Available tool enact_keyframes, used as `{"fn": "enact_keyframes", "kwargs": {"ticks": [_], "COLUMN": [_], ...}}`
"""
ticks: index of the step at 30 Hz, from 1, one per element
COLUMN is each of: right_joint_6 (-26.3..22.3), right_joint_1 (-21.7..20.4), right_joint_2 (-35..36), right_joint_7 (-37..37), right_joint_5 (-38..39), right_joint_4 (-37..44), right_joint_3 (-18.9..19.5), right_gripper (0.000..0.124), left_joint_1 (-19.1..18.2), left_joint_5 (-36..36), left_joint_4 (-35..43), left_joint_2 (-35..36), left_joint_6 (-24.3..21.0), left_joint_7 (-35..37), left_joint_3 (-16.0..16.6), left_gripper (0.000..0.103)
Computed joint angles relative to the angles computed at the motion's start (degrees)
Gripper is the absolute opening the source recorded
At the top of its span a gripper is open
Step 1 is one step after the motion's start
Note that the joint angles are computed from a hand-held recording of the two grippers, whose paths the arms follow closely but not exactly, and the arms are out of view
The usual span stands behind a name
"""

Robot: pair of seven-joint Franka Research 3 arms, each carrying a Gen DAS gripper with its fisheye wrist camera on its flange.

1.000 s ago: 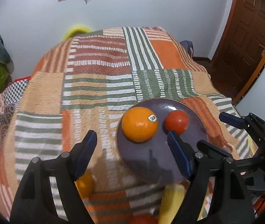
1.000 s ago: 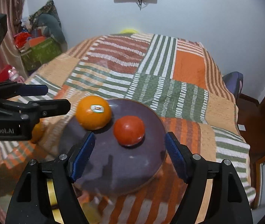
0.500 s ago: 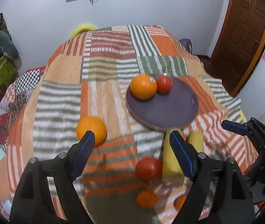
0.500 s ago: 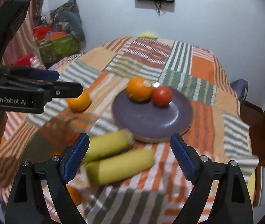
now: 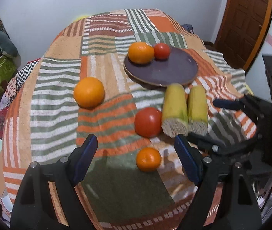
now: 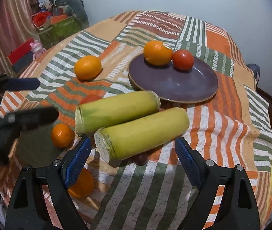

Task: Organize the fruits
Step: 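Grasp a yellow corn cob with the right tool while the left tool approaches the other cob, then grasp the second corn cob with the left tool while the right tool holds its cob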

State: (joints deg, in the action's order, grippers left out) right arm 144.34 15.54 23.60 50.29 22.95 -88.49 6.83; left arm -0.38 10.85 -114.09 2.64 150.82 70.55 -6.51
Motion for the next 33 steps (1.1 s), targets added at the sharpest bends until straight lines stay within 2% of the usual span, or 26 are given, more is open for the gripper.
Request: {"fn": "enact_keyframes", "kwargs": {"ticks": [2,3,4,5,6,7,9,12,14,18,20,23,26,33], "right_joint_6": [0.4,0.8,0.0,-2.5,-4.3,-5.1,-4.7,-5.7,-5.4,-4.8,-5.1,-5.2,-4.9,-3.0], "right_joint_1": [-0.2,-0.3,-0.8,-2.1,-2.9,-3.2,-3.5,-4.2,-4.2,-4.7,-5.3,-5.9,-6.3,-6.8], "right_joint_2": [-0.1,-0.5,-0.6,-0.4,-0.3,-0.5,-1.5,-2.4,-3.0,-3.8,-4.1,-4.5,-5.0,-6.4], "right_joint_7": [-0.3,-0.4,-0.9,-2.0,-2.6,-3.0,-4.4,-6.0,-6.6,-8.0,-8.9,-9.7,-9.9,-9.2], "right_joint_5": [0.4,0.9,1.8,4.1,5.7,6.7,8.4,10.7,11.4,12.8,13.9,15.0,15.3,14.5], "right_joint_4": [-0.1,-0.8,-0.6,0.3,1.0,1.0,0.0,-0.5,-1.0,-1.7,-1.9,-2.2,-2.7,-4.7], "right_joint_3": [0.1,0.2,0.6,1.4,1.7,1.8,1.8,1.6,1.2,0.7,0.6,0.2,-0.3,-1.5], "right_gripper": [0.084,0.078,0.075,0.067,0.058,0.056,0.049,0.04,0.039,0.039,0.039,0.039,0.039,0.039], "left_joint_1": [-0.1,-0.1,-0.2,-0.4,-0.5,-0.6,-0.6,-1.4,-1.4,-1.6,-1.7,-1.3,-0.9,-1.0], "left_joint_5": [-1.7,-2.4,-2.6,-3.0,-3.9,-5.5,-8.6,-7.2,-8.0,-9.4,-9.1,-10.6,-12.4,-15.5], "left_joint_4": [-0.5,-0.7,-0.8,-0.7,-0.5,-0.2,0.5,1.6,2.5,5.0,6.2,5.9,5.3,4.7], "left_joint_2": [-0.1,-0.1,0.0,0.2,0.5,0.9,1.7,3.0,3.7,5.3,6.1,5.9,5.4,3.9], "left_joint_6": [0.2,0.4,0.5,0.4,0.3,0.2,-0.2,0.0,0.2,-0.5,-1.7,-1.5,-0.8,-0.5], "left_joint_7": [1.1,1.6,1.6,1.6,2.1,3.0,5.0,3.6,4.2,5.3,4.0,3.8,4.7,7.9], "left_joint_3": [-0.3,-0.4,-0.5,-0.6,-0.8,-1.0,-1.4,-1.5,-1.8,-2.3,-2.2,-2.4,-2.5,-3.0], "left_gripper": [0.082,0.082,0.082,0.081,0.076,0.074,0.061,0.056,0.054,0.04,0.04,0.033,0.031,0.015]}}
